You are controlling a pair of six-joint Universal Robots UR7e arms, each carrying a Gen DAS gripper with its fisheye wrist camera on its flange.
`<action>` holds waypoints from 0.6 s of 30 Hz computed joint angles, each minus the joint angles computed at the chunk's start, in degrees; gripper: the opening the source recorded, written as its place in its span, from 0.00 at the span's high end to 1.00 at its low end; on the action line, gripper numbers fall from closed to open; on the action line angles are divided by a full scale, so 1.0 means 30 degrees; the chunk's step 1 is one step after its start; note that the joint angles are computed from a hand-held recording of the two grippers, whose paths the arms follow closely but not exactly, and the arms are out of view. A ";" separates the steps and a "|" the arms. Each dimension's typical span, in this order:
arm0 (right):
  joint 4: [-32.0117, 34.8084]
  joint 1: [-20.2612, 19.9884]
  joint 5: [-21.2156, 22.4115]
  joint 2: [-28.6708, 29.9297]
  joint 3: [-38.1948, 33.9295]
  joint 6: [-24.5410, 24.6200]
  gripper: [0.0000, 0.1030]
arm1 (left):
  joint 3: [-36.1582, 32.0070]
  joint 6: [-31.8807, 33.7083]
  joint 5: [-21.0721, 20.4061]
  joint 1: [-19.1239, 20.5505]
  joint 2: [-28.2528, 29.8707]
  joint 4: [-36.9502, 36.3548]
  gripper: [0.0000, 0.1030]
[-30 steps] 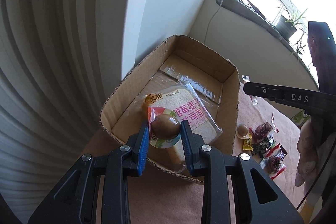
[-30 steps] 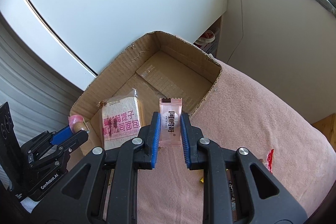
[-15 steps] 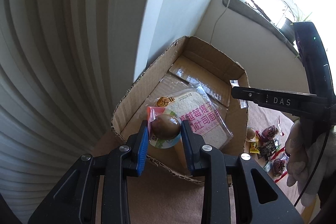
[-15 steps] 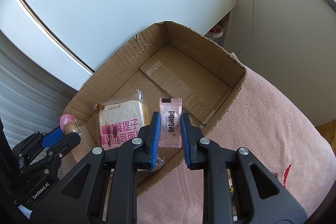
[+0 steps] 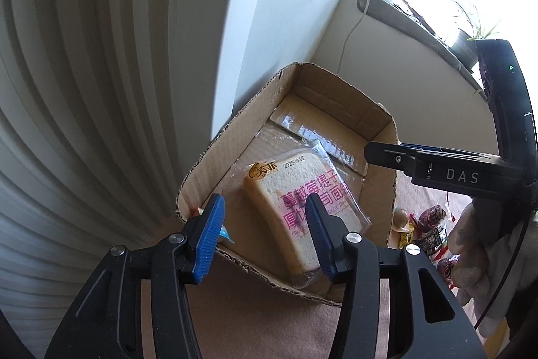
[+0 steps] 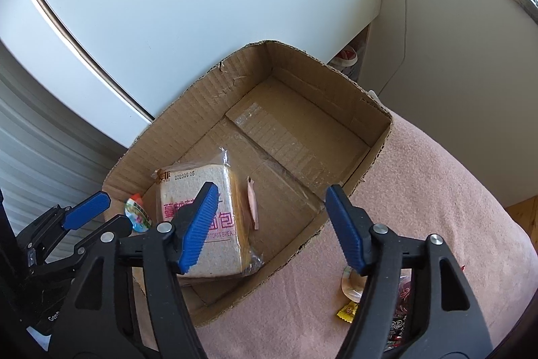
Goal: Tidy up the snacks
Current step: 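Open both tools to drop the sweets in the box and withdraw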
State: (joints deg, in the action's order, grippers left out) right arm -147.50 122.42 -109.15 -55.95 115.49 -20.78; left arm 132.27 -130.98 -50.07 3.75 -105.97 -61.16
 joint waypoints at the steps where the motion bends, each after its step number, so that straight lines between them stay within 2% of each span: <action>1: 0.0043 -0.0027 0.0015 -0.0036 0.0006 0.0030 0.32 | -0.0003 0.0034 -0.0009 0.0027 0.0026 -0.0049 0.52; 11: 0.0019 -0.0028 -0.0003 -0.0670 0.0180 0.0428 0.32 | -0.0159 0.0087 0.0114 -0.0003 0.0535 -0.0323 0.52; 18: 0.0073 -0.0439 0.0020 -0.2069 0.0670 0.0598 0.32 | -0.0460 0.0782 0.0425 0.0045 0.1303 -0.1022 0.52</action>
State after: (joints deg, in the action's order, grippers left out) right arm -147.28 121.10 -109.09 -62.16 117.50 -18.99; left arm 130.89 -128.63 -48.79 3.88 -102.06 -64.22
